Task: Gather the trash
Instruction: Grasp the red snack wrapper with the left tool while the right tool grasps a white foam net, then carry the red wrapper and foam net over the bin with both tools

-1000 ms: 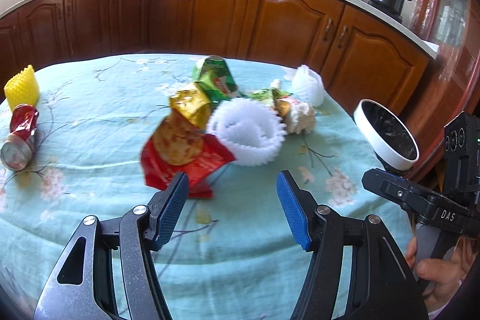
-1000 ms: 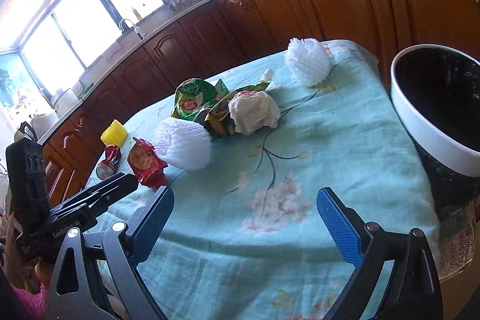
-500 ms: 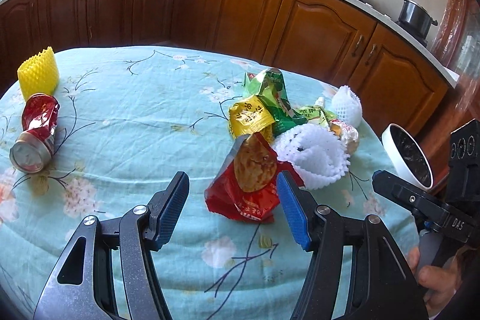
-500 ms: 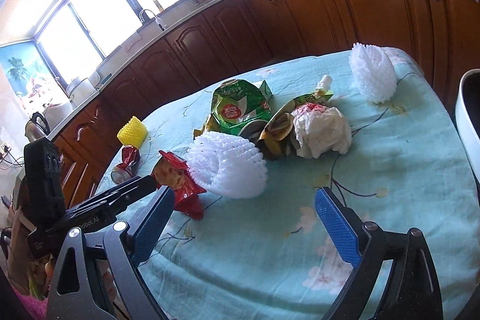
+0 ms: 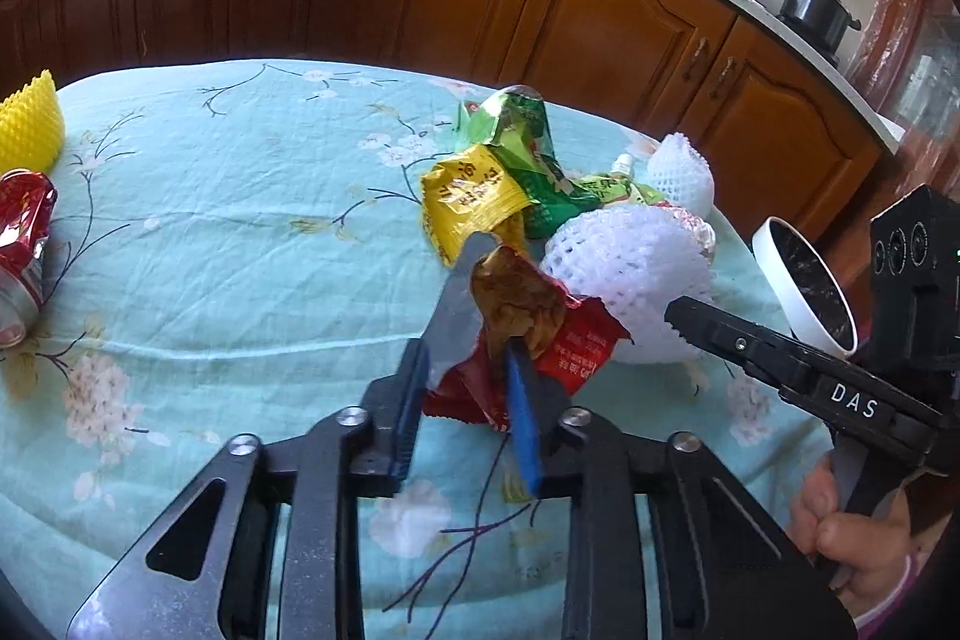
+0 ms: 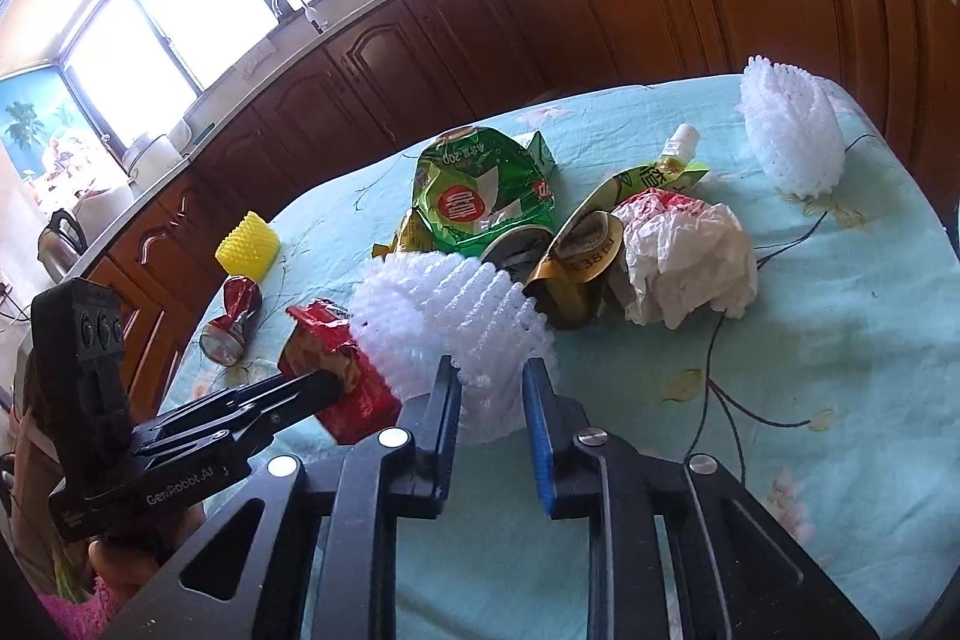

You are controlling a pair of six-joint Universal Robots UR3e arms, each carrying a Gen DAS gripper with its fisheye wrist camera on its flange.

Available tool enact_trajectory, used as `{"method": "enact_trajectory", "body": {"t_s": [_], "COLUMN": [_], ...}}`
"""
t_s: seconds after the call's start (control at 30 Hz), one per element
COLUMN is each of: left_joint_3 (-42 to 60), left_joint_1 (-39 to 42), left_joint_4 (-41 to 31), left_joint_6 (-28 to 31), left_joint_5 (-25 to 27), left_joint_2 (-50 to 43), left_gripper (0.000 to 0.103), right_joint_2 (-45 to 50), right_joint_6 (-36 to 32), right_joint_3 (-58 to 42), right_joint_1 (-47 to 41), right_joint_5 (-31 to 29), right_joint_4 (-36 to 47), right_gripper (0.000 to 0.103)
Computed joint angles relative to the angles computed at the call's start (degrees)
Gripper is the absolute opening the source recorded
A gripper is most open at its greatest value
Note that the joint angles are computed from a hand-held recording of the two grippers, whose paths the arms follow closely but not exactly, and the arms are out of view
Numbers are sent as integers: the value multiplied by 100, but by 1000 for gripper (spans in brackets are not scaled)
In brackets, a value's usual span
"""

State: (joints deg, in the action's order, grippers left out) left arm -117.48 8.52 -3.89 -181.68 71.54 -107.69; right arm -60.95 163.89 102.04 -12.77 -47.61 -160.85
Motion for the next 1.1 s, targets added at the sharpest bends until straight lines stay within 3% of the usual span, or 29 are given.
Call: {"method": "enact_trajectory", "body": {"t_s": [0.13,0.5,1.1], "left_joint_3": [-26,333,2436], "left_joint_1": [-230,-1106,-2400], "left_joint_4": [82,-38,-935], "left_joint_6": [32,-46,-250], "left_joint_5": [34,161,503], "left_joint_2": [88,123,-1091], "left_gripper": [10,9,9], "right_joint_2": [-485,-1605,-2242], "right_joint_6": [-251,-881,-1555], "right_joint_3": [582,1793,2179], "right_joint_1": [-327,-1603,-3420], "right_joint_5": [103,586,942], "right_joint_4": [-49,273,1027], "right_gripper": [17,17,16]}}
